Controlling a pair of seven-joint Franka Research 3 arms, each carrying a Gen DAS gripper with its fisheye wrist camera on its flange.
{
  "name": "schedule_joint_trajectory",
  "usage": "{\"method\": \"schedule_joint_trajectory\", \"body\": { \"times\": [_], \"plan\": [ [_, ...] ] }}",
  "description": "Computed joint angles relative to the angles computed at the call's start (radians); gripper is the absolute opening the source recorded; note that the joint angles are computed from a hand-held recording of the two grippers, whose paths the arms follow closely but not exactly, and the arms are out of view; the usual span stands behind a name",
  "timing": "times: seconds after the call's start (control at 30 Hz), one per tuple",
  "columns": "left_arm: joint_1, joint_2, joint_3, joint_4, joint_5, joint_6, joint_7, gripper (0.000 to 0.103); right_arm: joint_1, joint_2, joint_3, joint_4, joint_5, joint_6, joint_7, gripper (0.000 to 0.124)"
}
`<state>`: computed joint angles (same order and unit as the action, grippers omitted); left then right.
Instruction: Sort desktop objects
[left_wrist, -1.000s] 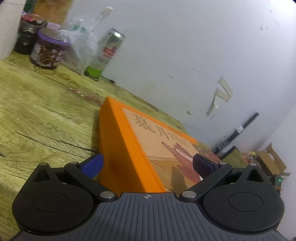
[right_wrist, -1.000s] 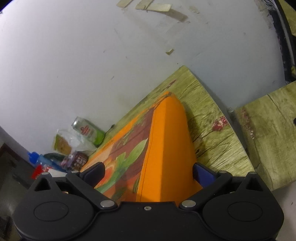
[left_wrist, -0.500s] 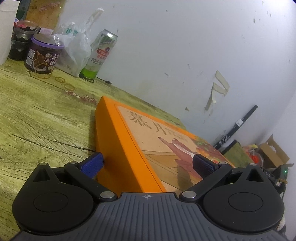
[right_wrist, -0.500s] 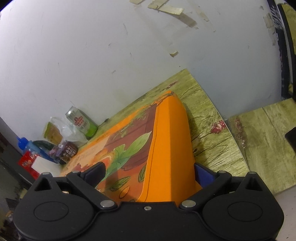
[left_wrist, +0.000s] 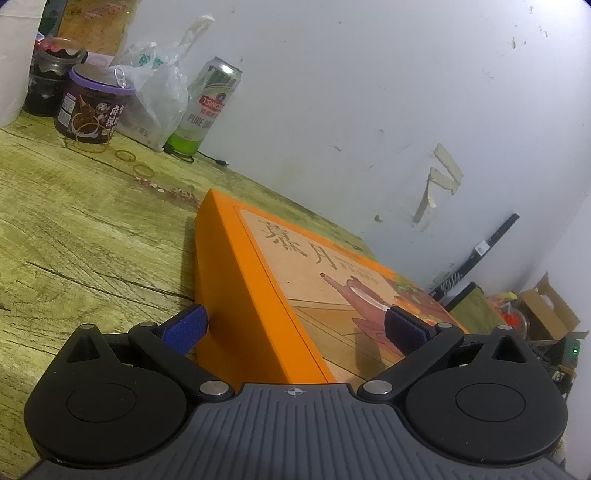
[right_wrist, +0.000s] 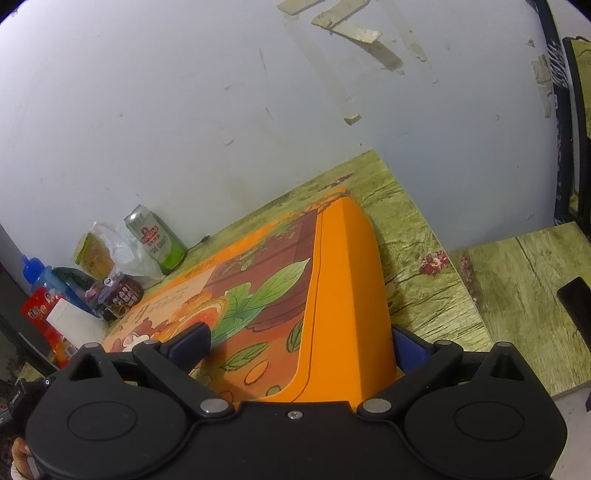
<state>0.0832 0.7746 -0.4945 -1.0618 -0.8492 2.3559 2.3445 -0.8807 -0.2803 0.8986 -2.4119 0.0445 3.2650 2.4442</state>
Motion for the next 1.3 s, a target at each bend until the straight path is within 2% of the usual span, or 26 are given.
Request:
{"method": "schedule_joint_trajectory", "body": {
  "times": [0.77, 1.03, 1.3],
  "plan": [
    [-0.002, 0.012, 0.001, 0.021, 0.016, -0.016, -0.008, 0.103, 0.001, -0.009, 0.001, -0.003, -0.002, 0.003, 0.005, 0.101],
    [0.007, -0.020, -0.011, -0.034, -0.007, 0.021, 0.066, 0.103, -0.040, -0.038, 0.046, -0.007, 0.015, 0.016, -0.013, 0.102],
    [0.009, -0.027, -0.009, -0.042, -0.031, 0.019, 0.085, 0.103, -0.028, -0.063, 0.046, -0.017, 0.048, 0.018, -0.036, 0.102]
  ]
}}
